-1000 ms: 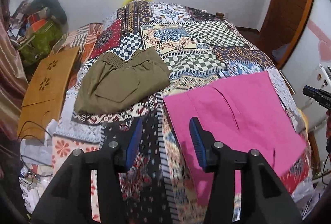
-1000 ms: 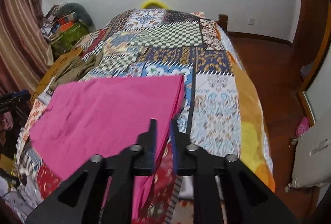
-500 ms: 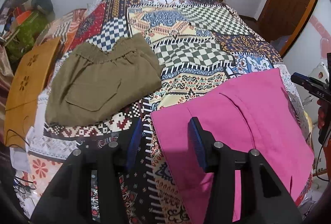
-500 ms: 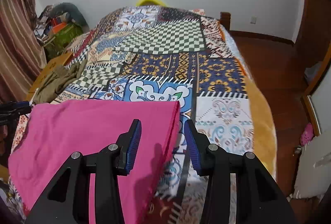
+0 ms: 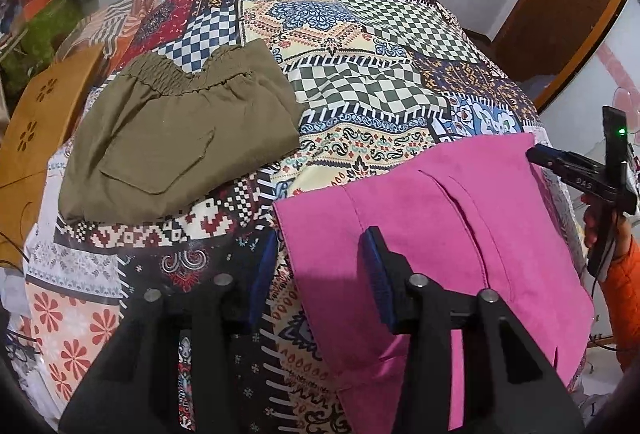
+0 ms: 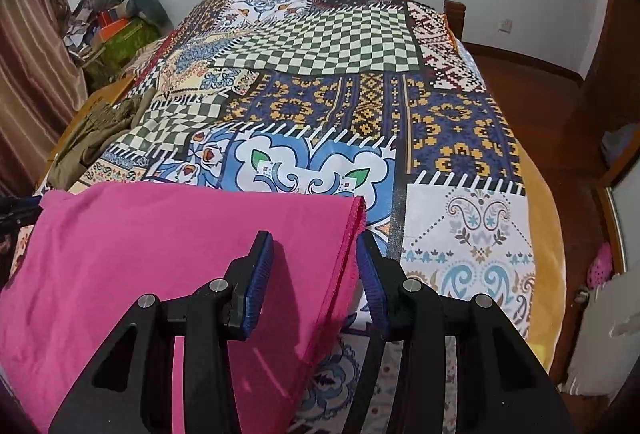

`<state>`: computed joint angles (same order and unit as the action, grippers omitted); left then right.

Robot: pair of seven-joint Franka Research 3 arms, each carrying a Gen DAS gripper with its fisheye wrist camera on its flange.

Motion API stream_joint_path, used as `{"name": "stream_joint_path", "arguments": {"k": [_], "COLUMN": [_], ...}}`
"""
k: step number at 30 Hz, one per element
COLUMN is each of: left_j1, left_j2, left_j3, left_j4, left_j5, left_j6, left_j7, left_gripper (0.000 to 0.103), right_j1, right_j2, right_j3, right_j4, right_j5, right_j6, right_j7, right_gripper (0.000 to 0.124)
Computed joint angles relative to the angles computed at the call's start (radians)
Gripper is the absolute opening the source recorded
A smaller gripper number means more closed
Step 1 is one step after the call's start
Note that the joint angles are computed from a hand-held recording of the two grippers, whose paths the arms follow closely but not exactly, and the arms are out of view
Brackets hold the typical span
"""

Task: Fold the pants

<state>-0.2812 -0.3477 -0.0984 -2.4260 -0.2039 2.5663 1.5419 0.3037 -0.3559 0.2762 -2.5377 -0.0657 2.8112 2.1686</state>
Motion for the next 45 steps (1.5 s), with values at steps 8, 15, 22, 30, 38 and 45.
{"name": "stream_joint_path", "arguments": {"k": [8, 15, 22, 30, 38, 45], "left_j1": [-0.013, -0.002, -0.004, -0.009, -0.016, -0.036], "left_j2": [-0.003, -0.002, -0.017, -0.047, -0.032, 0.001], "left_j3": [0.008, -0.012, -0.02, -0.015, -0.015, 0.012], "left_j4": [-0.018, -0.021, -0.052, -0.065, -0.055, -0.024], "left_j5": [-0.016, 0.021, 0.08, 0.111, 0.142, 0.058], "left_j6": [0.028, 0.045, 0.091, 0.094, 0.075, 0.045], "left_j7": [0.028, 0.016, -0.012, -0.031, -0.037, 0.014], "left_gripper": [0.034, 0.015, 0.004, 0.003, 0.003, 0.003], "right_j1": [0.025, -0.015, -0.135, -0.194, 0.003, 0.006], "right_j2": [0.034, 0.068, -0.027, -0.009, -0.011, -0.01], "right_j3": [-0.019, 0.025, 0.137, 0.142, -0.006, 0.001], "right_j4": [0.009, 0.032, 0.011, 0.06, 0.034, -0.004], "right_j5": [0.031, -0.068, -0.244, -0.31, -0.073, -0.053], "right_j6": [0.003, 0.005, 0.068, 0.09, 0.004, 0.005], "right_j7": [-0.022, 0.035, 0.191, 0.264, 0.012, 0.009], "right_gripper": [0.039, 0.007, 0.003, 0.002, 0.021, 0.041]}}
